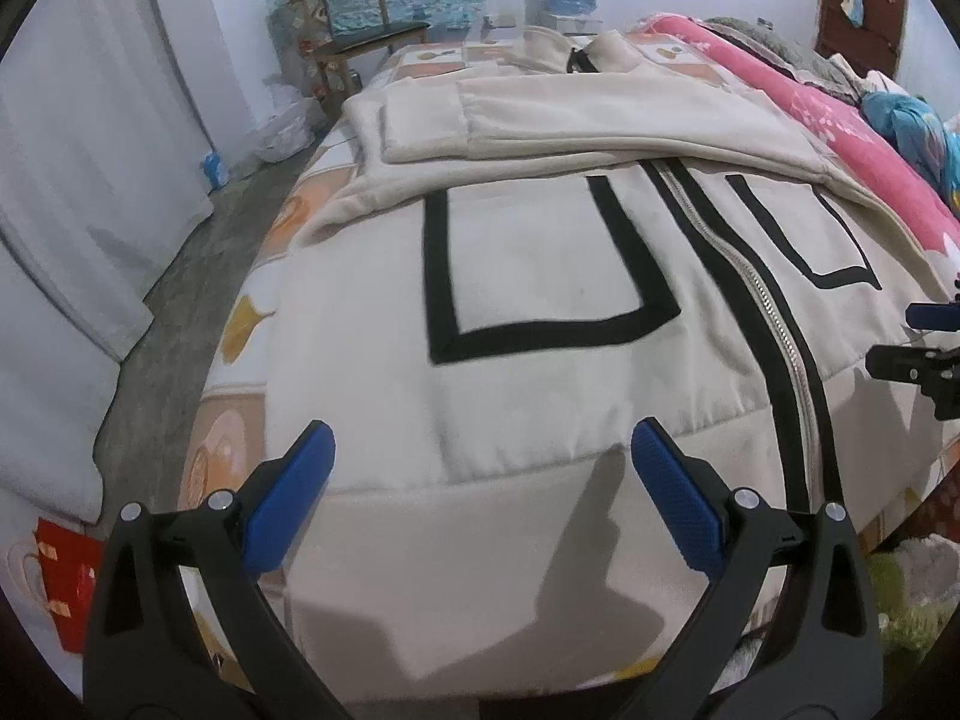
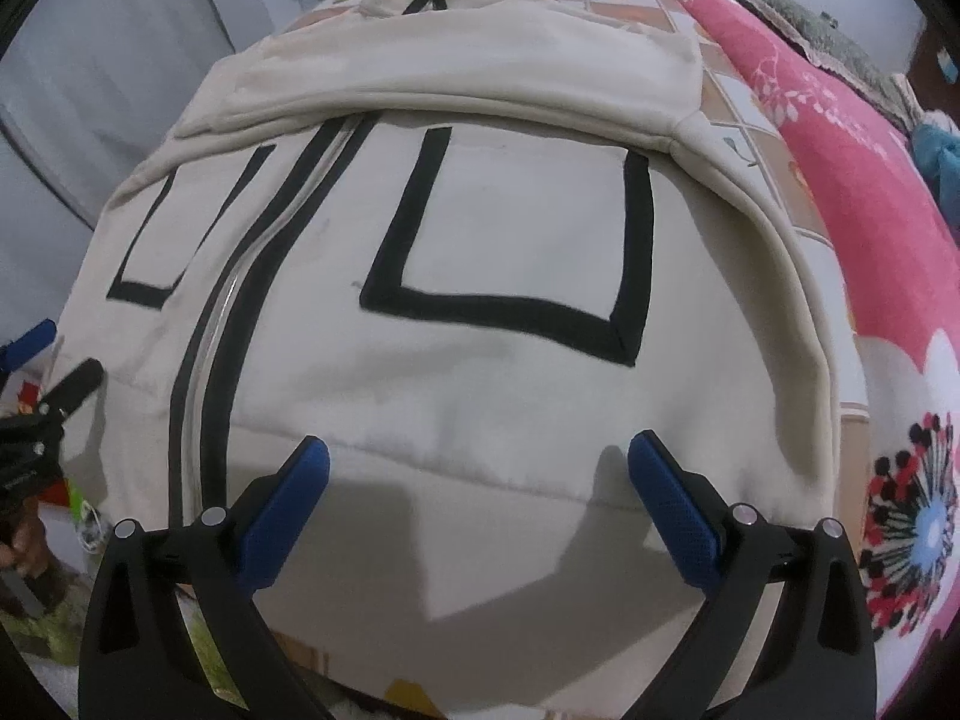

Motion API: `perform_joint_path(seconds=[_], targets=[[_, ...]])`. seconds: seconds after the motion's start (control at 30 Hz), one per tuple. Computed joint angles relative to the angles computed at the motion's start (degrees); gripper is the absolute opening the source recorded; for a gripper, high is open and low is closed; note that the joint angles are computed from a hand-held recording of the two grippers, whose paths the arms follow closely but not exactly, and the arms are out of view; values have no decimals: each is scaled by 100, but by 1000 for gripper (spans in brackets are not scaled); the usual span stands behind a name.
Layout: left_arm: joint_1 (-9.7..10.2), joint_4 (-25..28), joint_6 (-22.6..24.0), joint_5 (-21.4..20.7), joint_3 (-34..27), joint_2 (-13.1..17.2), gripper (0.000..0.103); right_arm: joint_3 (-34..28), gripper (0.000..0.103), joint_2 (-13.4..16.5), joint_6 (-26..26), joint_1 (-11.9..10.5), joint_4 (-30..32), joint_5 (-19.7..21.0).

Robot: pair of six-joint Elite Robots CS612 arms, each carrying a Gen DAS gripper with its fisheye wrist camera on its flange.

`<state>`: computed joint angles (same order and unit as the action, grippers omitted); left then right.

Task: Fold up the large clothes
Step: 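Move the left gripper to the hoodie hem and close on it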

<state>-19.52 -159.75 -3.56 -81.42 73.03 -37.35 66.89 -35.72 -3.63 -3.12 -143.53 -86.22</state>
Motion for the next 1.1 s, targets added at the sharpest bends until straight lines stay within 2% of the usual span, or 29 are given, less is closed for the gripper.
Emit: perform_joint_path(seconds=[0.4, 0.63, 0.87, 1.1], targets=[[127, 77, -738, -216, 343, -175, 95, 231, 97, -43, -245, 15, -361, -156], [159, -70, -879, -162, 418, -193, 95, 310, 97, -26, -318, 0, -619, -122], [247, 120, -1243, -598, 446, -208, 95, 362, 97, -28, -348, -33, -757, -3], [228, -28, -1324, -665, 534, -222, 95, 370, 97, -31, -372, -42, -754, 41]])
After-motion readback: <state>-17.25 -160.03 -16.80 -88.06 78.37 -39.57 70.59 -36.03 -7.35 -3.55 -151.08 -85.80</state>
